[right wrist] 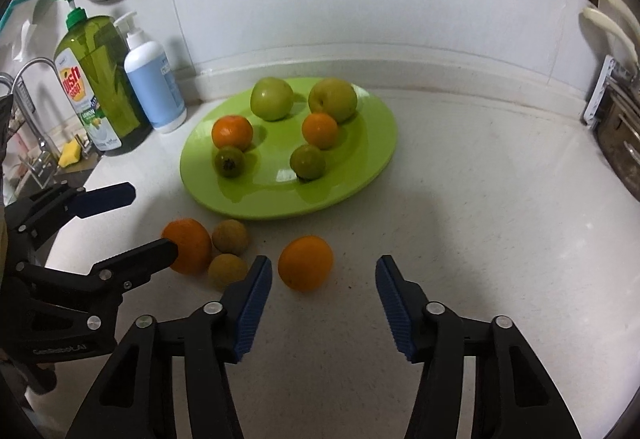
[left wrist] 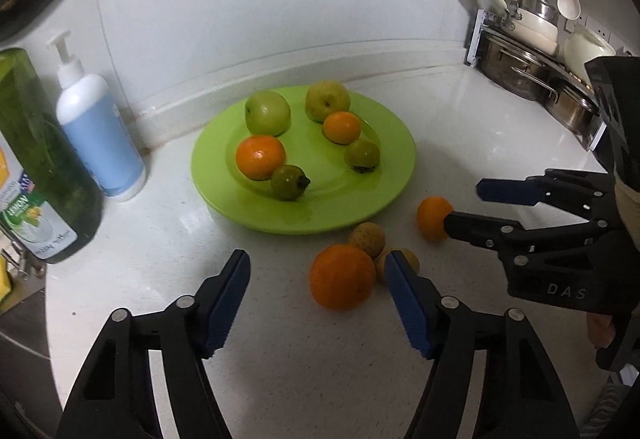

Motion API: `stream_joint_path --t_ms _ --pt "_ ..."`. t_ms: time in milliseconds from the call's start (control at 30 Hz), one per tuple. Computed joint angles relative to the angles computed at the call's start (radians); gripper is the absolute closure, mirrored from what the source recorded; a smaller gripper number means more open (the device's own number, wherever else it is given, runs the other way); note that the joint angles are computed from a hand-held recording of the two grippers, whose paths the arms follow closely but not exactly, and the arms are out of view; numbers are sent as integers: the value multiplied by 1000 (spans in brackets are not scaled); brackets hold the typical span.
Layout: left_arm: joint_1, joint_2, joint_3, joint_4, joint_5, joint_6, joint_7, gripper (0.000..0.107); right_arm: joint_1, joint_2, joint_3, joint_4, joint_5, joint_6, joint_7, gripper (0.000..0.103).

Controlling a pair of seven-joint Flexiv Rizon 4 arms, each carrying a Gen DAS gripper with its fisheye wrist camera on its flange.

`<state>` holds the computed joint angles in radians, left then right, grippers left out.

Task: Organize fruits
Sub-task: 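Close the left tool on a large orange while the right tool grasps another orange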

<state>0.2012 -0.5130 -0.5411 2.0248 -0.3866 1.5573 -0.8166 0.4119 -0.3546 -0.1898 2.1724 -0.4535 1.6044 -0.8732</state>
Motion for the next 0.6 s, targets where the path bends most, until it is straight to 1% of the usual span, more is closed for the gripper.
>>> stream_joint_path --t_ms 133,267,333,367,500,600 --pt "1 -14 -4 -19 -15 -36 5 44 -59 -22 77 -30 31 -21 -34 54" --pt "-16 -20 11 -30 -37 -64 19 49 -108 -41 143 -57 70 -41 -68 57" --pt "-23 -20 16 -31 -51 -74 30 50 -117 -47 157 -65 83 -49 -78 58" --pt "-32 -19 26 -33 -56 -83 32 52 -124 -50 167 -70 91 -52 -84 58" --pt "-53 -18 45 -37 -88 -102 49 57 -151 -61 207 -87 122 -67 -113 62" --pt "-56 -17 43 -36 -116 -111 72 61 -154 -68 214 -96 136 -69 -125 64"
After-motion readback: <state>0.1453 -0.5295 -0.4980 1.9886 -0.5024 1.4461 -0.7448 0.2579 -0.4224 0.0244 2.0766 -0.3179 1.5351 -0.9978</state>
